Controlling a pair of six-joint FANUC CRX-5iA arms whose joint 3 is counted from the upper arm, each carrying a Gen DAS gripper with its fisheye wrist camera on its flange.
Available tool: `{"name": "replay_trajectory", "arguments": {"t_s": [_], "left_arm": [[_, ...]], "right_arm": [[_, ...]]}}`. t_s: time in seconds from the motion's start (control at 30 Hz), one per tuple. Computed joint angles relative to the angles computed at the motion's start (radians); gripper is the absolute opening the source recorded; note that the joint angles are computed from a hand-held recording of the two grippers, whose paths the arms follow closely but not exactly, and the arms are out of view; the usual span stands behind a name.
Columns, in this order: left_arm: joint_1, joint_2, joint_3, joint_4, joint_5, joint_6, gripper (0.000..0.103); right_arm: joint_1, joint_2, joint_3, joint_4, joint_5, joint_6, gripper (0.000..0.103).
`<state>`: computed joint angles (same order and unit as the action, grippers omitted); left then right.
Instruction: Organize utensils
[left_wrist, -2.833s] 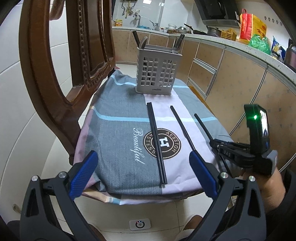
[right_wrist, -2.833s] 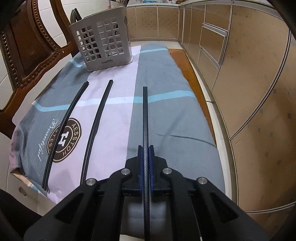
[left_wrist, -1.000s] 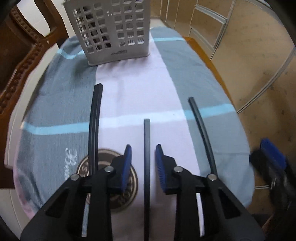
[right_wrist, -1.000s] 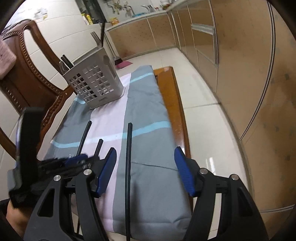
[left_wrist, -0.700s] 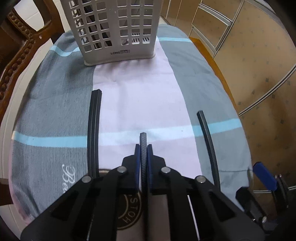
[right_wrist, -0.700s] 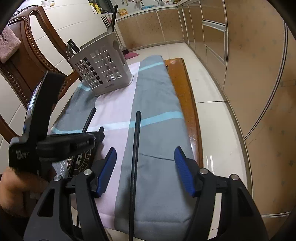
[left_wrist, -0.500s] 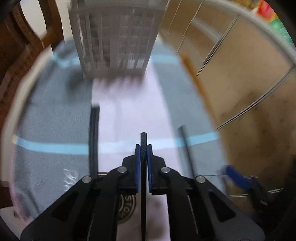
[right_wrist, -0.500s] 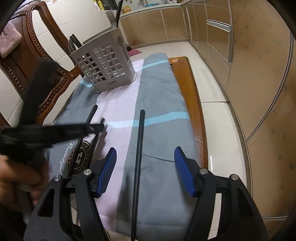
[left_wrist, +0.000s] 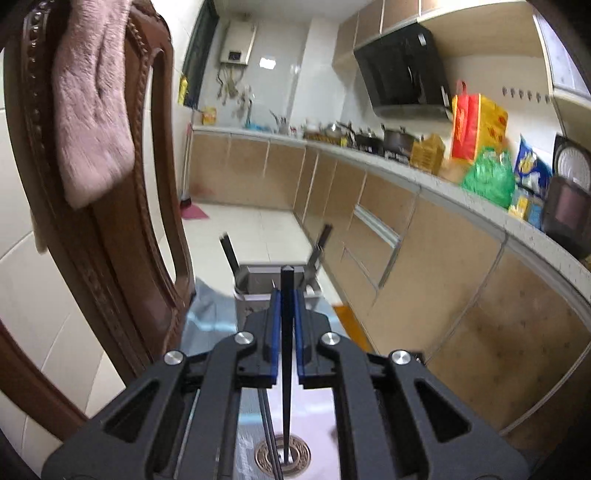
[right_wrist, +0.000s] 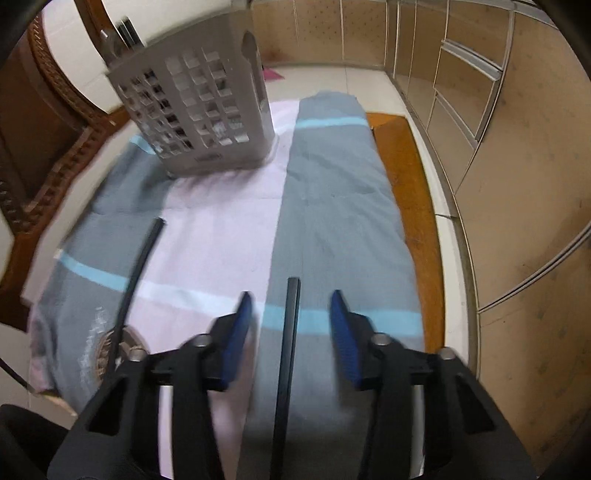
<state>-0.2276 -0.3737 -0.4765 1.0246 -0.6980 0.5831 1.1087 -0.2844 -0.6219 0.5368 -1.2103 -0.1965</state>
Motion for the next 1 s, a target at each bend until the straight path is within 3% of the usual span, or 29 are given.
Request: {"name": "replay_trajectory", "arguments": {"t_s": [0.1, 0.17, 0.27, 0.37, 0.53, 0.7, 1.0], "left_arm": [[0.013, 0.022, -0.003, 0.022, -0.002, -0.012, 0.007], [0.014, 0.041, -0.004, 0.018, 0.0, -0.012, 0.007], [-0.007, 0.074, 0.0, -0.011, 0.04, -0.008, 0.007], [-0.017, 0.087, -0.009, -0.027, 0.044, -0.013, 0.007], [-0.028, 0.089, -0.014, -0.08, 0.065, 0.006, 0.007], [-0.03, 0.069, -0.03, -0.089, 0.078, 0.002, 0.007], [-0.022, 0.018, -0.059, -0.034, 0.093, -0.035, 0.007]], "right_arm": [[-0.034, 0.043, 0.035, -0.012, -0.018, 0.055, 0.024], [-0.053, 0.052, 0.051, -0.029, -0.003, 0.089, 0.008], [-0.049, 0.042, 0.045, -0.011, 0.013, 0.089, 0.007], [0.016, -0.016, 0.017, 0.079, -0.006, 0.017, 0.007], [0.241, -0.077, 0.024, 0.272, -0.225, -0.141, 0.007], [0.376, -0.087, 0.067, 0.407, -0.389, -0.211, 0.007], [0.37, -0.022, 0.138, 0.57, -0.443, -0.158, 0.007]]}}
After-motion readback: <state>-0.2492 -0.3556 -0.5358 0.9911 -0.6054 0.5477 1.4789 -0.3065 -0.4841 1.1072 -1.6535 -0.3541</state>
